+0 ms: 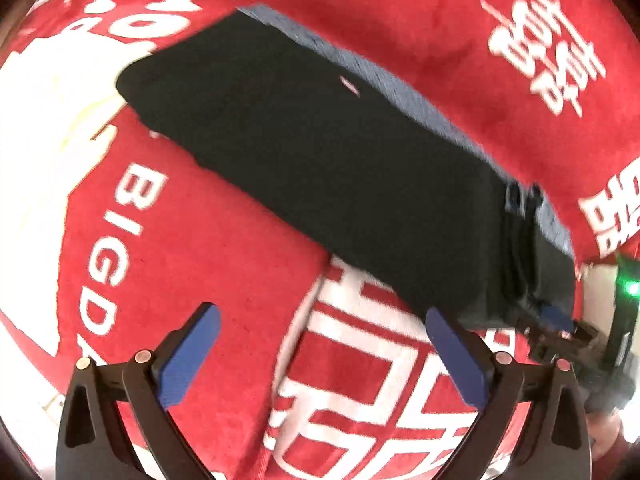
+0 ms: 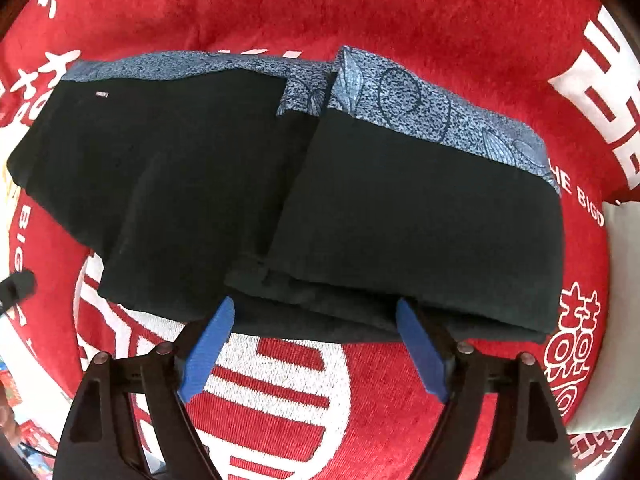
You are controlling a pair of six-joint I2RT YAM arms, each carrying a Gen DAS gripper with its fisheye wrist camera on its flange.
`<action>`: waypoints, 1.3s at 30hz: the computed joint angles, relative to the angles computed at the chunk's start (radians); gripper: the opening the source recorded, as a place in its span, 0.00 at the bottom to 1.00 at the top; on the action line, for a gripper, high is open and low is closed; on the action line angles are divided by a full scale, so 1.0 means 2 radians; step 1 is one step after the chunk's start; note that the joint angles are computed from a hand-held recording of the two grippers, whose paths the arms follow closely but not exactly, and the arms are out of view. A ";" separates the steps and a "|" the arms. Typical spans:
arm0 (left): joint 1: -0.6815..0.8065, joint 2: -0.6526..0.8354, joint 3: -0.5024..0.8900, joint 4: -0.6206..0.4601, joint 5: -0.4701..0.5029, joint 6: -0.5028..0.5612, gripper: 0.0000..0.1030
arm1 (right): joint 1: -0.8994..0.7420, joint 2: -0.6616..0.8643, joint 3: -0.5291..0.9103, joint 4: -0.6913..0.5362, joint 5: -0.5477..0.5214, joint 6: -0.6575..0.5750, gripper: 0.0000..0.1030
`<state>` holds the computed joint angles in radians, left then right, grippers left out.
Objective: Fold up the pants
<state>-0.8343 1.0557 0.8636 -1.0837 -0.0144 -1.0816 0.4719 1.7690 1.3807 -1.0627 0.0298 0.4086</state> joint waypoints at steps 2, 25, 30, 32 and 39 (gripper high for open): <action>0.018 -0.013 -0.005 -0.002 -0.004 0.011 1.00 | 0.004 -0.001 0.000 -0.003 0.007 0.002 0.83; 0.425 -0.093 -0.150 0.192 0.205 0.189 1.00 | 0.111 0.014 0.084 -0.008 -0.036 0.018 0.77; 0.452 -0.099 -0.184 0.249 0.245 0.185 1.00 | 0.121 0.024 0.090 -0.004 -0.043 0.023 0.76; 0.452 -0.095 -0.187 0.268 0.258 0.178 1.00 | 0.124 0.027 0.094 -0.005 -0.043 0.023 0.76; 0.423 -0.055 -0.194 0.340 0.247 0.141 1.00 | 0.133 0.054 0.128 -0.009 -0.045 0.025 0.76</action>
